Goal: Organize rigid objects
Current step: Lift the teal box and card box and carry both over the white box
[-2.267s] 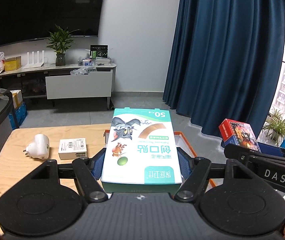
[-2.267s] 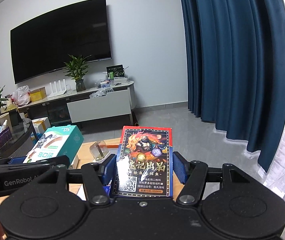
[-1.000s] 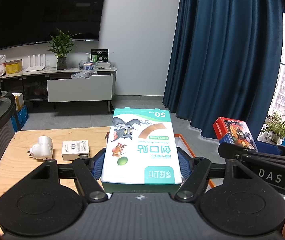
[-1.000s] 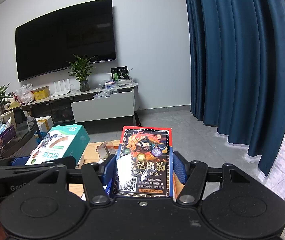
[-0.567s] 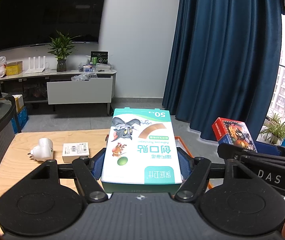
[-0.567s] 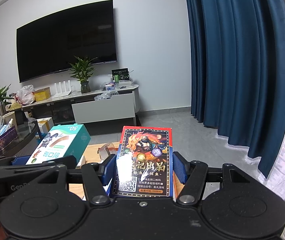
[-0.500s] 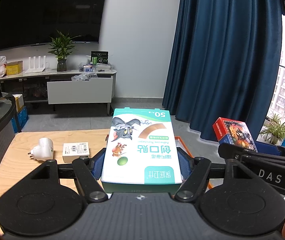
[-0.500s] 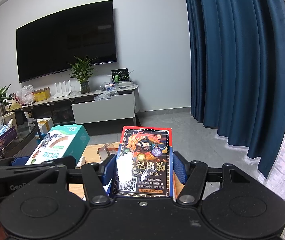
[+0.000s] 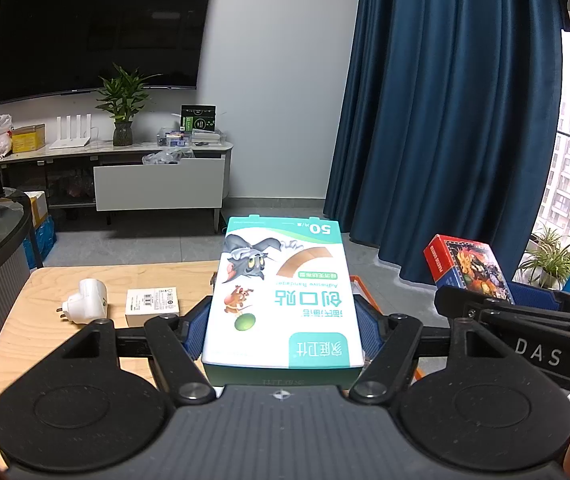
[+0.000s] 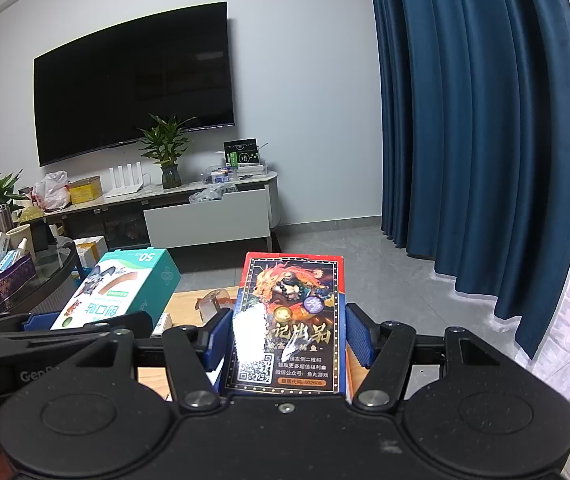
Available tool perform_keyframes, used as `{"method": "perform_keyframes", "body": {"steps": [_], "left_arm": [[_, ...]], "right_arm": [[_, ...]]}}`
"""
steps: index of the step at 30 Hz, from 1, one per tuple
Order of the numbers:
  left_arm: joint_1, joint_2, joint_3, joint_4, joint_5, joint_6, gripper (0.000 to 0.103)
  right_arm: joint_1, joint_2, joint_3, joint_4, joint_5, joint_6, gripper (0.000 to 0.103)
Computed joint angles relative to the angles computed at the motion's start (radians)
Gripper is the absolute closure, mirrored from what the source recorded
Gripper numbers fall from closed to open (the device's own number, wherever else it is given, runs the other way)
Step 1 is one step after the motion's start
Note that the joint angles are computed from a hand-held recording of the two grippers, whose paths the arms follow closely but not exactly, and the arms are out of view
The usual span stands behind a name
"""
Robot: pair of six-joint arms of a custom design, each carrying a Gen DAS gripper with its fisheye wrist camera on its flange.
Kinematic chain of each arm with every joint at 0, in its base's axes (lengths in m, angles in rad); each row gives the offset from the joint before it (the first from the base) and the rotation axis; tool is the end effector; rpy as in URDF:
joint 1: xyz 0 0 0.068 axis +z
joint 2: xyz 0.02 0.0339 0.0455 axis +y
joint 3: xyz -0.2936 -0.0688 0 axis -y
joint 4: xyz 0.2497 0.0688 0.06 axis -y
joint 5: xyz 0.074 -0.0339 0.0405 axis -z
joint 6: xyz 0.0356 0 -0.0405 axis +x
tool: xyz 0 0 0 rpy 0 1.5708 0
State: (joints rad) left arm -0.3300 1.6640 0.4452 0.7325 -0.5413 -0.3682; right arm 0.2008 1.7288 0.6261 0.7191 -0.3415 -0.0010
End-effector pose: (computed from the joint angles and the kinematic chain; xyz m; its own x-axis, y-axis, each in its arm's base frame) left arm 0.2729 -0.0741 0.1433 -0.3574 -0.2037 -0.9115 -0.3021 0.9487 -0.0935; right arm 0.3231 0.0779 0.1674 -0.3663 -0.0755 -0.9274 -0.4926 0.8613 0.1244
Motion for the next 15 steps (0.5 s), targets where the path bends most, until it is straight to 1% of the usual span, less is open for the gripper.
{"method": "perform_keyframes", "body": {"steps": [7,15], "left_arm": [[0.0,-0.001,0.001,-0.004,0.0,0.0,0.031],[0.014,0.002,0.001,-0.009,0.025,0.003,0.031]], "right_arm": [[-0.005,0.0,0.004,-0.007,-0.005,-0.003,0.031],[-0.012,-0.005,0.009,-0.025,-0.01,-0.007,0.031]]}}
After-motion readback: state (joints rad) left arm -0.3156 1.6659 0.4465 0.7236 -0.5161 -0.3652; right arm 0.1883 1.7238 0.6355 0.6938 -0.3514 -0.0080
